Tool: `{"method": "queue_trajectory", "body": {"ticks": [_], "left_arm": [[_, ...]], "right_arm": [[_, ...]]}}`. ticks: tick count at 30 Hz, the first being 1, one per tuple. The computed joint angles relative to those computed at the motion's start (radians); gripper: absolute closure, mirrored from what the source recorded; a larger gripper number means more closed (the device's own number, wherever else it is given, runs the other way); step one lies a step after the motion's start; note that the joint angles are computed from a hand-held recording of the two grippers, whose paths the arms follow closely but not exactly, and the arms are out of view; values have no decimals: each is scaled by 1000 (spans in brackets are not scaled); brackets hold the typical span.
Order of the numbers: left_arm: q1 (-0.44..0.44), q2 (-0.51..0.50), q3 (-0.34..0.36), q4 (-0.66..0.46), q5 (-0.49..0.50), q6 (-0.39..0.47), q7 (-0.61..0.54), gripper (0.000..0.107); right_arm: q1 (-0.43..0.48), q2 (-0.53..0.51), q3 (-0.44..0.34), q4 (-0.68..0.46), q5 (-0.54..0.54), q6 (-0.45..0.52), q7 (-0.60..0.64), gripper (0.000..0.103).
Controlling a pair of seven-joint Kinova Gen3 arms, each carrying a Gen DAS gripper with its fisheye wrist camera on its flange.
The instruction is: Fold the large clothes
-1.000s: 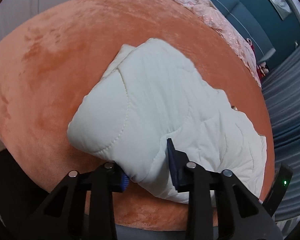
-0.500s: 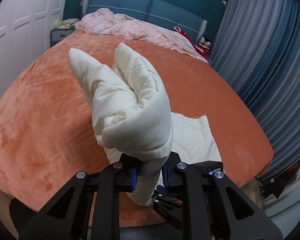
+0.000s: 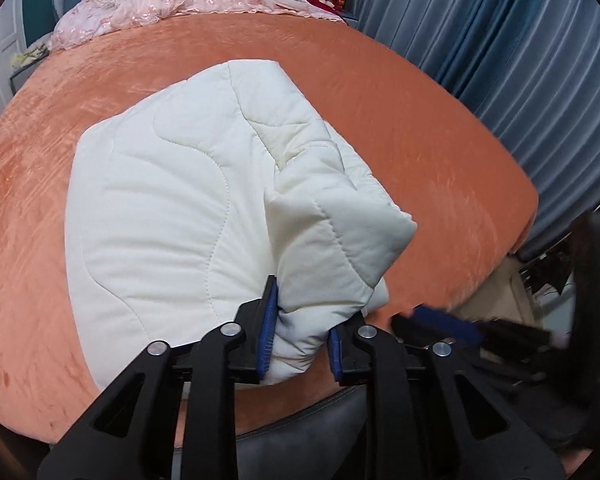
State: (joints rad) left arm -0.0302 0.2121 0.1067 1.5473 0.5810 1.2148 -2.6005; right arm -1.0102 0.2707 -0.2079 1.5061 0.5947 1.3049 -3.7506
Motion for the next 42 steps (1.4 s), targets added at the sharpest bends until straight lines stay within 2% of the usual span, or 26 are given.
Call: {"method": "queue_trajectory", "body": {"ticks": [2, 3, 5, 6, 9, 11, 14, 17, 19, 20, 21, 22, 23, 25, 27, 29, 31, 34, 36, 37, 39, 41, 42], "left_arm": [[-64, -24, 26, 19, 36, 7, -35, 73], [-110, -28, 41, 10, 65, 35, -47, 64], [-192, -19, 61, -26, 118, 117, -58, 55], [-209, -13, 45, -50, 139, 154, -60, 48], [-178, -12, -59, -103, 179, 170, -41, 46], [-165, -4, -72, -136, 144, 115, 18, 46], [-127, 33, -93, -200, 73, 60, 138, 46], [-136, 72, -67, -266, 11, 45, 247, 46], [-150, 77, -57, -279, -4, 35, 262, 46], [-147, 79, -53, -284, -16, 26, 273, 46], [-146, 82, -47, -289, -24, 22, 279, 46], [-146, 85, -42, -293, -30, 20, 287, 46], [-140, 93, -37, -306, -39, 25, 301, 46], [-143, 104, -26, -326, -38, 43, 313, 46], [-133, 114, -15, -340, -40, 39, 325, 46], [-115, 114, -4, -340, -46, 24, 333, 46], [-92, 118, 6, -332, -54, 10, 338, 46], [-23, 128, 14, -299, -110, -31, 372, 46], [10, 139, 21, -275, -132, -49, 393, 46], [33, 139, 21, -259, -159, -68, 403, 46], [69, 133, 19, -220, -204, -115, 422, 46], [70, 122, 25, -187, -206, -149, 415, 46], [69, 118, 28, -177, -206, -161, 407, 46]], "right_arm": [[-25, -6, -1, -19, 31, 49, -12, 76], [-37, -8, 0, -27, 59, 67, -18, 69], [-51, -12, -1, -53, 116, 104, -7, 62], [-54, -12, 0, -72, 146, 121, 14, 59], [-28, -33, 5, -77, 237, 86, 55, 47], [46, -56, -27, -86, 252, 49, 96, 44], [185, 1, -63, -198, 215, 10, 218, 41], [324, 81, -107, -337, 98, 47, 340, 40], [416, 111, -162, -376, 17, 42, 421, 40], [463, 118, -192, -368, -24, 18, 459, 40], [509, 118, -225, -350, -64, -23, 488, 52], [540, 119, -251, -337, -89, -64, 510, 81], [552, 111, -258, -310, -97, -104, 517, 86], [520, 60, -223, -248, -65, -169, 515, 92], [430, -2, -163, -194, 17, -168, 458, 94], [338, -38, -120, -160, 96, -102, 388, 95], [264, -49, -71, -129, 124, -23, 328, 96], [285, -46, -93, -79, 68, 27, 278, 103], [328, -36, -158, -34, 61, 53, 225, 103], [329, -40, -167, 0, 54, 42, 184, 103], [292, -94, -127, 82, 35, -26, 103, 103], [200, -161, -60, 148, 81, -74, 21, 103], [154, -169, -29, 155, 121, -73, -19, 89]]}}
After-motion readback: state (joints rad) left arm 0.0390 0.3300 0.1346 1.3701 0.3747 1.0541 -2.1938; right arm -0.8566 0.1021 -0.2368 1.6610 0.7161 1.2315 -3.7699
